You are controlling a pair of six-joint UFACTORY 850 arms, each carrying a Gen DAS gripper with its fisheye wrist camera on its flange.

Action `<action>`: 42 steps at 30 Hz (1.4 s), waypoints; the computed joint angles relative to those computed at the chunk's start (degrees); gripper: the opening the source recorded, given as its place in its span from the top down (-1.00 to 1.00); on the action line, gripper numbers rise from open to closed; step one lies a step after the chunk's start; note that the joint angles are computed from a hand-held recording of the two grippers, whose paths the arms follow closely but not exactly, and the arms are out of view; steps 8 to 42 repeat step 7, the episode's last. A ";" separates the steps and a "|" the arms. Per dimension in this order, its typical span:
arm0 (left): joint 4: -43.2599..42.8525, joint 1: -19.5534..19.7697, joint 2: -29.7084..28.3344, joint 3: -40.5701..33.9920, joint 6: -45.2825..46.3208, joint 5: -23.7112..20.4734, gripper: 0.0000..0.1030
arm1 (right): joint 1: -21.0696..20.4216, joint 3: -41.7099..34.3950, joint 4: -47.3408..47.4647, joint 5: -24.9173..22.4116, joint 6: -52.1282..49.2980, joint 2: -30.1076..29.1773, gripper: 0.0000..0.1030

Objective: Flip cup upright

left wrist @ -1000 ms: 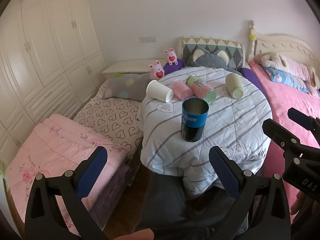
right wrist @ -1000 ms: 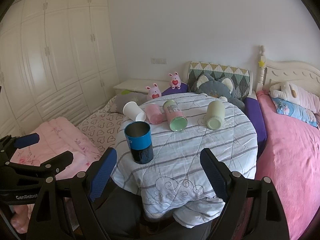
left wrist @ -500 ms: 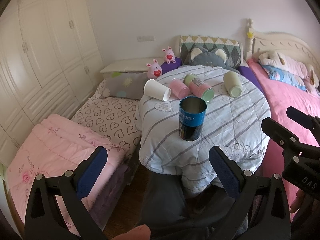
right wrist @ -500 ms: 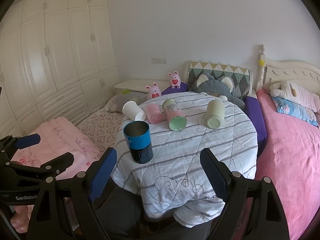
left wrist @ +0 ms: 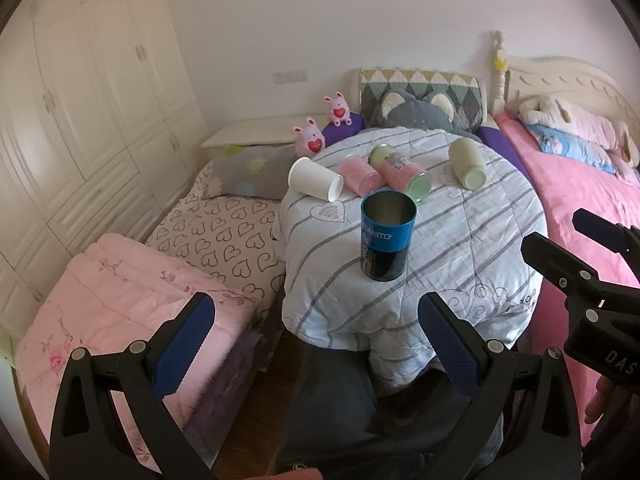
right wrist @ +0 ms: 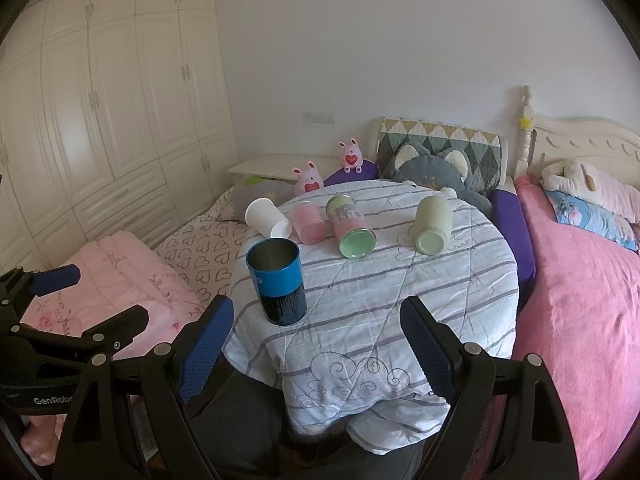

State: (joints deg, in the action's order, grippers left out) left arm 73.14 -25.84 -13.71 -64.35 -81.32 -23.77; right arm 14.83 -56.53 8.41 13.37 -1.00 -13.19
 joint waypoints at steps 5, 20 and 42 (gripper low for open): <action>-0.47 0.28 -0.27 -0.20 0.53 0.71 -0.99 | -0.08 -0.18 -0.78 -0.19 0.66 -0.36 -0.68; -1.50 0.48 -0.59 -0.57 1.84 0.96 -0.99 | -0.15 -0.35 -1.29 -0.30 1.13 -0.66 -0.68; -1.50 0.48 -0.59 -0.57 1.84 0.96 -0.99 | -0.15 -0.35 -1.29 -0.30 1.13 -0.66 -0.68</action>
